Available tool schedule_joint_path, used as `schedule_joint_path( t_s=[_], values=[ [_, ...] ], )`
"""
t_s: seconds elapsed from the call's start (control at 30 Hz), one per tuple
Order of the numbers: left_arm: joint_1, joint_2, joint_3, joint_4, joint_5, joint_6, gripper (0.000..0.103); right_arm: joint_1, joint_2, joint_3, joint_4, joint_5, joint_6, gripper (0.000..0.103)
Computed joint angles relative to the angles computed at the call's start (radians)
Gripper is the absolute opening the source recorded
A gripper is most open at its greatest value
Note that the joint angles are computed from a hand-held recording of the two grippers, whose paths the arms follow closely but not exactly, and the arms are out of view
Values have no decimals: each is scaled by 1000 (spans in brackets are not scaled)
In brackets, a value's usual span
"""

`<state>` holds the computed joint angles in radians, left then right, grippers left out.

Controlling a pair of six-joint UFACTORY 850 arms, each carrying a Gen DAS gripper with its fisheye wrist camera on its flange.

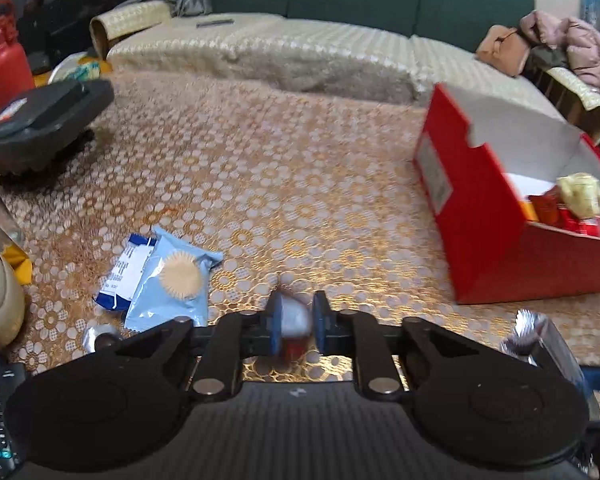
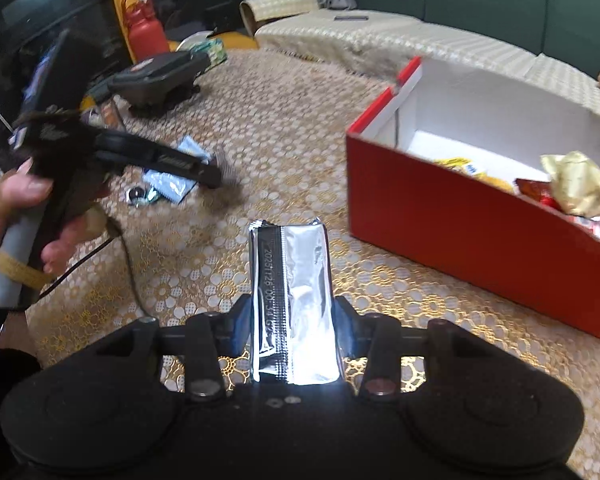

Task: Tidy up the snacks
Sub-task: 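Carry both snacks into the red box and open both tools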

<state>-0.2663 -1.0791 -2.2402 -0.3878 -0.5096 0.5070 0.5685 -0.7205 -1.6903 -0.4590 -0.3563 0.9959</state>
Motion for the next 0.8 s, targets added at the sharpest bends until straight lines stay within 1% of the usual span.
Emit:
schedule_joint_path(
  t_s=[0.1, 0.17, 0.23, 0.33, 0.43, 0.5, 0.53, 0.57, 0.6, 0.63, 0.67, 0.7, 0.77, 0.8],
  values=[
    [-4, 65, 94, -39, 38, 62, 12, 9, 37, 39, -103, 0, 109, 42],
    [0, 84, 118, -79, 24, 100, 12, 14, 60, 65, -163, 2, 174, 42],
    [0, 101, 146, -61, 34, 75, 13, 20, 82, 92, -233, 4, 250, 42],
    [5, 99, 147, -64, 2, 65, 13, 25, 103, 124, -306, 11, 342, 42],
    [-2, 104, 163, -28, 6, 39, 13, 26, 108, 137, -334, 19, 383, 42],
    [-6, 97, 160, -6, 0, 29, 16, 27, 108, 141, -345, 21, 398, 42],
    [-6, 93, 157, -9, -5, 33, 23, 26, 109, 144, -350, 24, 407, 42],
    [-7, 89, 155, -9, -9, 32, 37, 25, 109, 146, -354, 27, 415, 42],
    [-7, 86, 154, -10, -11, 31, 47, 23, 108, 148, -356, 32, 424, 42],
    [-7, 85, 158, -6, -3, 27, 68, 21, 109, 153, -359, 38, 434, 42],
    [-8, 87, 168, -6, 15, 28, 73, 20, 112, 159, -363, 41, 444, 42],
    [-9, 83, 166, -3, 19, 29, 73, 19, 112, 162, -363, 45, 448, 42],
    [-12, 48, 118, 38, -15, -6, 73, 14, 111, 168, -353, 54, 447, 42],
    [-15, 35, 105, 59, -21, -18, 73, 13, 106, 164, -338, 54, 436, 42]
  ],
)
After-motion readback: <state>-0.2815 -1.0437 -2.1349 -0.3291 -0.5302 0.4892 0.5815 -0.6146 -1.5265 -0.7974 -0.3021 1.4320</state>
